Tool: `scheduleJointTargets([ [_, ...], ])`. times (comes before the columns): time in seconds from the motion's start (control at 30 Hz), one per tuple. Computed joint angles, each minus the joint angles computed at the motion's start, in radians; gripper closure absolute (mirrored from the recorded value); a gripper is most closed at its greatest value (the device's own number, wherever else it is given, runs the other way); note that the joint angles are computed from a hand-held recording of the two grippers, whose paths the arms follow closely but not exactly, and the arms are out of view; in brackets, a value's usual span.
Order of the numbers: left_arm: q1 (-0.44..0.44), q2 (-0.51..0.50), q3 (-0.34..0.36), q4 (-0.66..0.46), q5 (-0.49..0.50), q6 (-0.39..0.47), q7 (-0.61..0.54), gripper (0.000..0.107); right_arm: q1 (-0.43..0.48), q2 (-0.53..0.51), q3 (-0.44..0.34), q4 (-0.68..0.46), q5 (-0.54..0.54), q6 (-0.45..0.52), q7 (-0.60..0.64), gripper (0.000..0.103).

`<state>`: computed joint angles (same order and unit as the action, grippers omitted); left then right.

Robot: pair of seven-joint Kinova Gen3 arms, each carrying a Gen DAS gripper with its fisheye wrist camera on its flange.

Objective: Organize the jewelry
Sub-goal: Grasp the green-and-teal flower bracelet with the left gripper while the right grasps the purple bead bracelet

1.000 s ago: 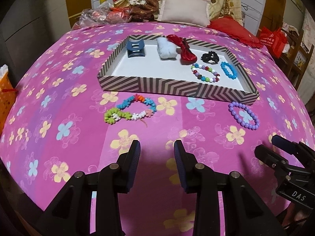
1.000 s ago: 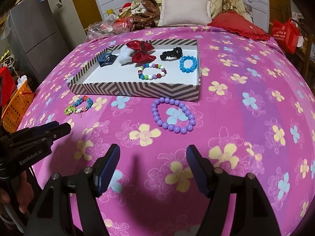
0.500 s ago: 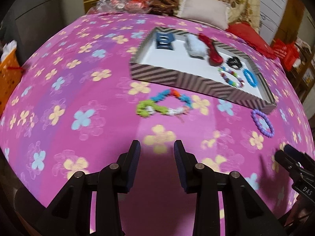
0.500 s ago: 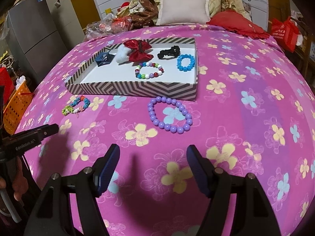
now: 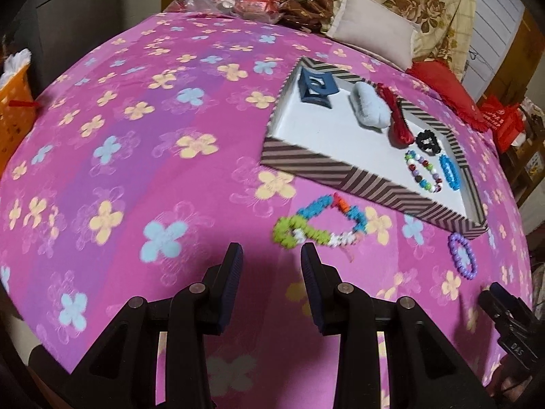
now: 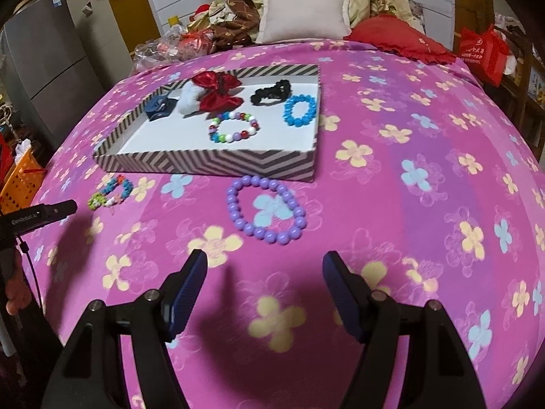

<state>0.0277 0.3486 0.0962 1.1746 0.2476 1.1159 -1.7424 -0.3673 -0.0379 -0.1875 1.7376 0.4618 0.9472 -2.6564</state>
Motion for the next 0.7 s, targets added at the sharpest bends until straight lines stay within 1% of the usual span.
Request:
scheduleJointTargets([
  [0.2, 0.008, 0.054, 0.014, -0.069, 0.005, 0.028, -0.018, 0.074, 0.013, 0.025, 0.02, -0.015, 0.02, 0.016, 0.03, 0.029],
  [0.37, 0.019, 0.095, 0.019, -0.121, -0.003, 0.051, -0.034, 0.073, 0.023, 0.048, 0.04, -0.028, 0.027, 0.003, 0.073, 0.03],
  [0.5, 0.017, 0.114, 0.03, -0.144, 0.004, 0.069, -0.071, 0.073, 0.015, 0.072, 0.048, -0.039, 0.066, 0.008, 0.081, 0.03],
  [0.6, 0.018, 0.116, 0.039, -0.146, 0.01, 0.075, -0.119, 0.073, 0.013, 0.084, 0.058, -0.044, 0.066, 0.002, 0.093, 0.03],
  [0.7, 0.044, 0.13, 0.028, -0.168, -0.019, 0.092, -0.126, 0.073, 0.011, 0.095, 0.065, -0.049, 0.066, 0.0, 0.109, 0.03],
])
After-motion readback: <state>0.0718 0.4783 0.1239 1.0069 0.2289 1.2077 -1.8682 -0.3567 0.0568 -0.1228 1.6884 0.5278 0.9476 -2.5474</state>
